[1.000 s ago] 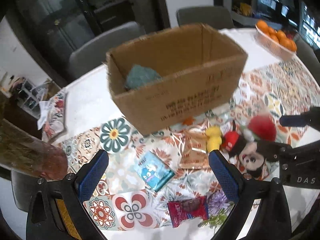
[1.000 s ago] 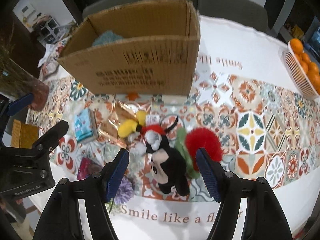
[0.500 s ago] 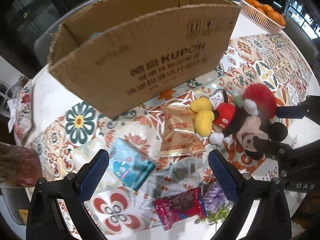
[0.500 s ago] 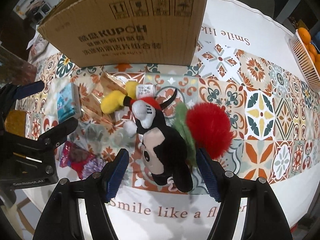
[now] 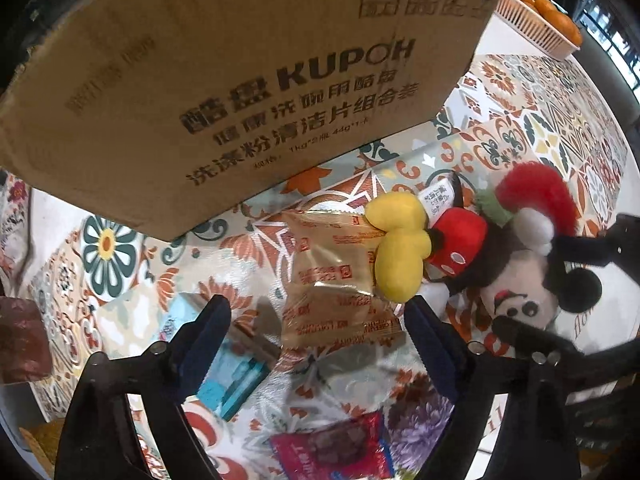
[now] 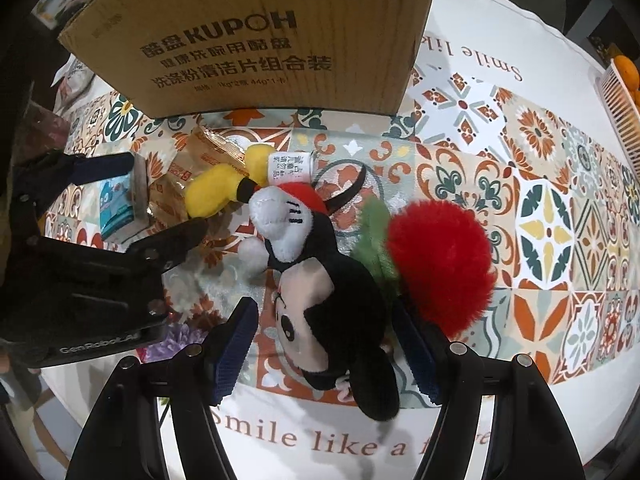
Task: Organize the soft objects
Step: 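Grasp the biscuit packet with the left tool while the right tool grasps the Mickey plush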
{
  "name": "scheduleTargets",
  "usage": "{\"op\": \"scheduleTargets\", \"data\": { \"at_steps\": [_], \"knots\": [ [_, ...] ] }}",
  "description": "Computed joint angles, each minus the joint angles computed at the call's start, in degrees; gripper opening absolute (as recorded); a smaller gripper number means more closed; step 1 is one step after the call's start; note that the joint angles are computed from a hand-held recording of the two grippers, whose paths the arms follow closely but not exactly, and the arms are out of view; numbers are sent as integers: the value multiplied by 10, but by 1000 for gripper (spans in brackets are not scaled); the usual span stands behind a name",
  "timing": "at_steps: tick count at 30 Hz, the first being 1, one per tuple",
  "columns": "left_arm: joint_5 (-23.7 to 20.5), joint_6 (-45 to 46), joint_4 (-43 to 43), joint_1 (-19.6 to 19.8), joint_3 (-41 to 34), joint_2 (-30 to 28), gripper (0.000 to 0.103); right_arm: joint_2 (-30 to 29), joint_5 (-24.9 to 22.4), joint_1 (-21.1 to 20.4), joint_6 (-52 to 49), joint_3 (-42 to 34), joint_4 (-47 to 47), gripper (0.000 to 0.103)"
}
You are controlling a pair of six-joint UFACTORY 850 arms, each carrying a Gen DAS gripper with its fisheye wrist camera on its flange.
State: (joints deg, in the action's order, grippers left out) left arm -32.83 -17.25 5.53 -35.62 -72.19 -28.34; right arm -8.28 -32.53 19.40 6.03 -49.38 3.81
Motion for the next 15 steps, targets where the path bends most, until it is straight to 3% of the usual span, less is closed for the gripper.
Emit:
{"op": "scheduleTargets", "data": {
  "at_steps": [7, 10, 15],
  "knots": [
    [1, 4, -32, 7, -16, -22, 68, -12, 22, 4, -4, 1, 11, 70],
    [1, 14, -49, 10, -19, -27, 55, -11, 36, 3, 4, 5, 8, 60],
    [13, 12, -52, 8, -12, -24, 50, 1, 54, -7, -10, 19, 32, 55]
  ]
}}
